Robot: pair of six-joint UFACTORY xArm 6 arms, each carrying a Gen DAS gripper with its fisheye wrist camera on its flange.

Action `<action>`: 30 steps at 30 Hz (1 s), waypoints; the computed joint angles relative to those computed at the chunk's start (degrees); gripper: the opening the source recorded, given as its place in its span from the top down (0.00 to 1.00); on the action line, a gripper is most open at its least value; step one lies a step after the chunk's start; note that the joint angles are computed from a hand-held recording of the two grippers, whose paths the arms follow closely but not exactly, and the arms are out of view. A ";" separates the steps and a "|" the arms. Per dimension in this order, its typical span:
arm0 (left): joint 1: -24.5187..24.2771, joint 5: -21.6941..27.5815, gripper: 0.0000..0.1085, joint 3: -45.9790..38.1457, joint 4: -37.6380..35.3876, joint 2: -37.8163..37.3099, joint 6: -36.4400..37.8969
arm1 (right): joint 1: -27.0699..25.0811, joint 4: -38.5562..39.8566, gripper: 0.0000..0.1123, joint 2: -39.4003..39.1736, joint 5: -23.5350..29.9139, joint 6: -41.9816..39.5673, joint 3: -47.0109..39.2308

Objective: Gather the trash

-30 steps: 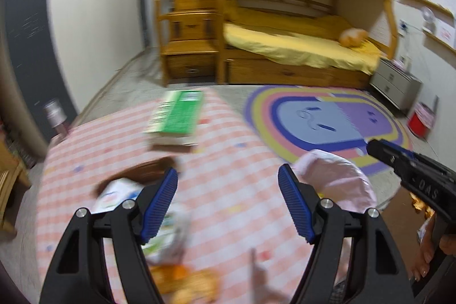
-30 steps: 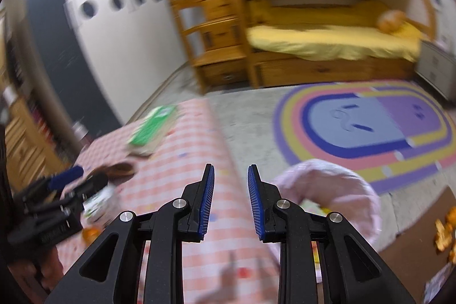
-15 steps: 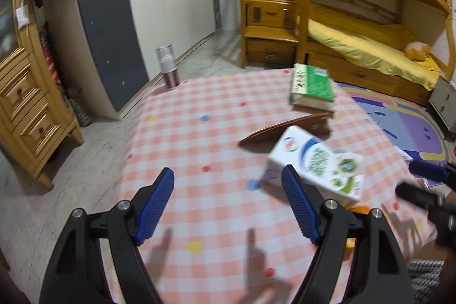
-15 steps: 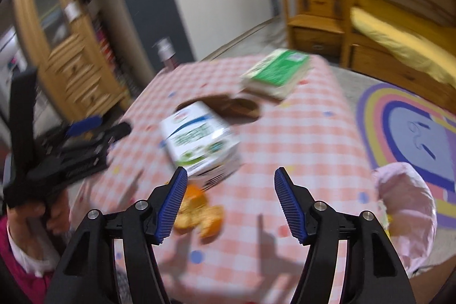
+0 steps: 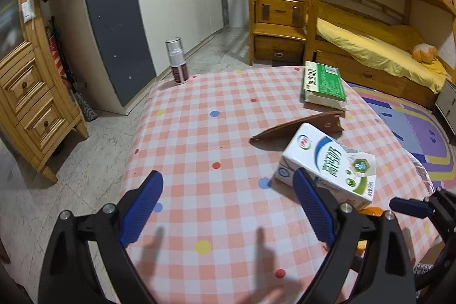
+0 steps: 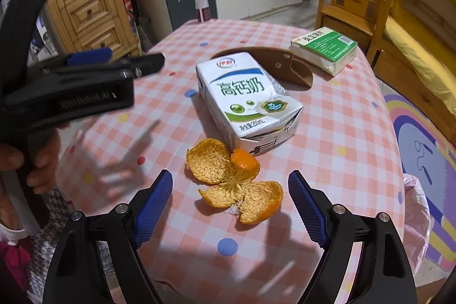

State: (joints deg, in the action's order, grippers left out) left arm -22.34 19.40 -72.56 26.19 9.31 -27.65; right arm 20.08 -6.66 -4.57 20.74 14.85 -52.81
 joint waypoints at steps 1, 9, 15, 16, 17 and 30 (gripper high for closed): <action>0.26 0.21 0.17 0.00 0.51 -0.08 -0.97 | 0.19 -0.89 0.31 0.45 0.49 0.57 -0.42; 0.75 0.64 0.17 0.36 -0.65 -0.32 -0.59 | 0.86 -12.36 0.52 2.26 3.47 9.02 -2.25; 0.43 0.49 0.17 0.28 -2.28 -0.09 1.05 | -0.34 -7.38 0.74 -1.10 0.88 3.34 1.28; 0.34 0.50 0.17 0.29 -2.05 -0.06 1.02 | -0.63 -5.34 0.77 -2.08 0.11 1.51 2.30; 0.19 0.60 0.17 0.31 -1.68 -0.05 0.99 | -0.92 -5.05 0.80 -2.79 -0.23 1.01 2.94; -3.50 1.75 0.17 -1.24 -3.01 1.51 5.12 | -6.65 -9.14 0.83 -6.43 -2.04 8.43 5.48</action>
